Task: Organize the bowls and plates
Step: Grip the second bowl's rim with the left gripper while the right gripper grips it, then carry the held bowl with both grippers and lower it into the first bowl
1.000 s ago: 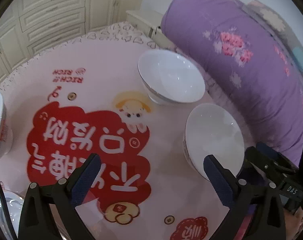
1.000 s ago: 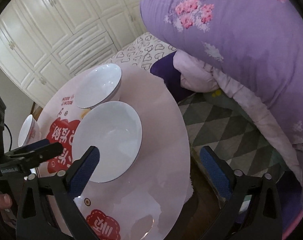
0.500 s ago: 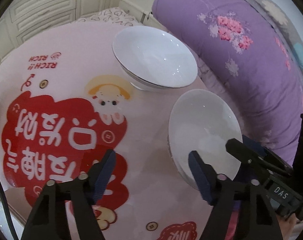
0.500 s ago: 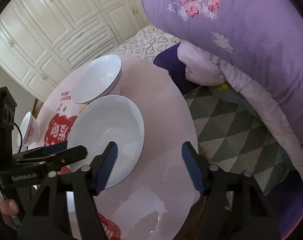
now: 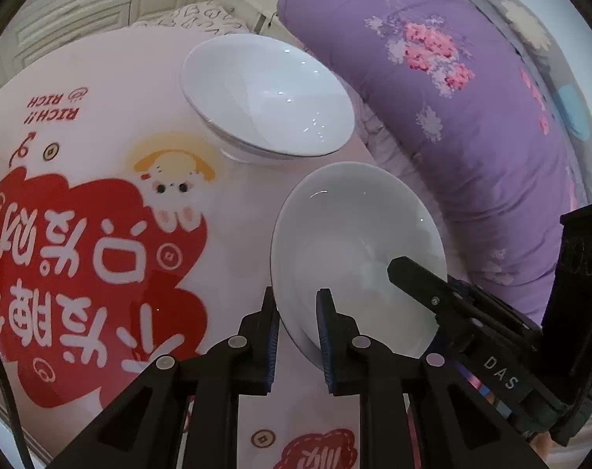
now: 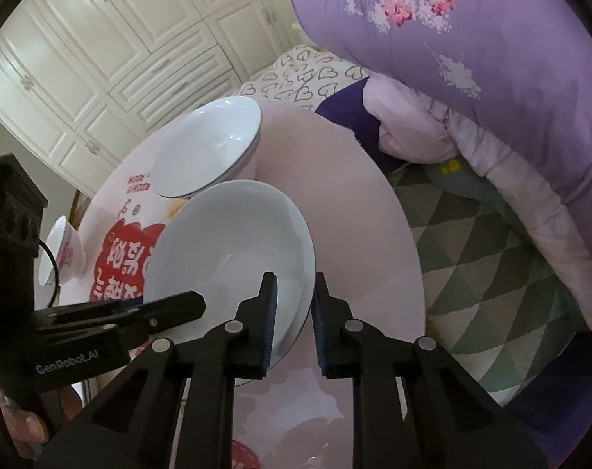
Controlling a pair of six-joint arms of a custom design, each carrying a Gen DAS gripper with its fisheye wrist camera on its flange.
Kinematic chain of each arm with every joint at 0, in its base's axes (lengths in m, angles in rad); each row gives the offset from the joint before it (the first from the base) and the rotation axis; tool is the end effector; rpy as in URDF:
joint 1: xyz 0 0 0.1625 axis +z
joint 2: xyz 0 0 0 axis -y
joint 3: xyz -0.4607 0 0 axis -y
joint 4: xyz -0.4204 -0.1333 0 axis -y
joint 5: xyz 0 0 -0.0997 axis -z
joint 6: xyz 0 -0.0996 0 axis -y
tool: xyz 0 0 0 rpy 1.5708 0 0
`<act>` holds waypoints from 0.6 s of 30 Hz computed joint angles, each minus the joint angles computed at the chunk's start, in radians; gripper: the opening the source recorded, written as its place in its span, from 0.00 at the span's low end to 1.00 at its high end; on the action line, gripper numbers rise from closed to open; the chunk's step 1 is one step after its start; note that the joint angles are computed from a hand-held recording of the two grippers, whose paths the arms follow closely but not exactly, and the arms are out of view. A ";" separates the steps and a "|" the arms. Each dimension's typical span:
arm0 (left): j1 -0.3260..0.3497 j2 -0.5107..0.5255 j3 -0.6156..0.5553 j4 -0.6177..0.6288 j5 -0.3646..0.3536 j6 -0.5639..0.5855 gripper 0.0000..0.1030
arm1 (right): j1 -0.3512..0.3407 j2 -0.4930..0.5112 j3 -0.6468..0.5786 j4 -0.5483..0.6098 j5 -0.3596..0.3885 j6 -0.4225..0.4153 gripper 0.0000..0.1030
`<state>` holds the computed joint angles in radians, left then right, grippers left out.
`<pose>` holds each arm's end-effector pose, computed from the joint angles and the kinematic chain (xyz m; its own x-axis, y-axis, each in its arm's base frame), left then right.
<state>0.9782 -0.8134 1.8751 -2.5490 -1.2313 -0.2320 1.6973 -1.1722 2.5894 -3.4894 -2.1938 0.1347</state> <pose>-0.2042 -0.6014 0.0283 -0.8741 0.3449 -0.3421 0.3654 0.9308 0.0049 0.1212 -0.3570 0.1486 -0.8483 0.2910 0.4425 0.0033 0.8384 -0.5450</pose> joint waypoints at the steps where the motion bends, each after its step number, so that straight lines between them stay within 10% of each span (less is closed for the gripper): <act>1: 0.004 -0.005 0.001 0.004 -0.004 -0.002 0.14 | 0.005 0.000 -0.002 0.006 0.000 0.005 0.17; 18: 0.015 -0.183 0.070 0.019 0.029 -0.021 0.14 | 0.113 0.071 -0.095 0.094 -0.006 0.032 0.17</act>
<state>0.9929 -0.9968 1.9455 -2.5302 -1.2018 -0.2532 1.8105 -1.1013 2.4941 -3.3952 -2.1998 0.1670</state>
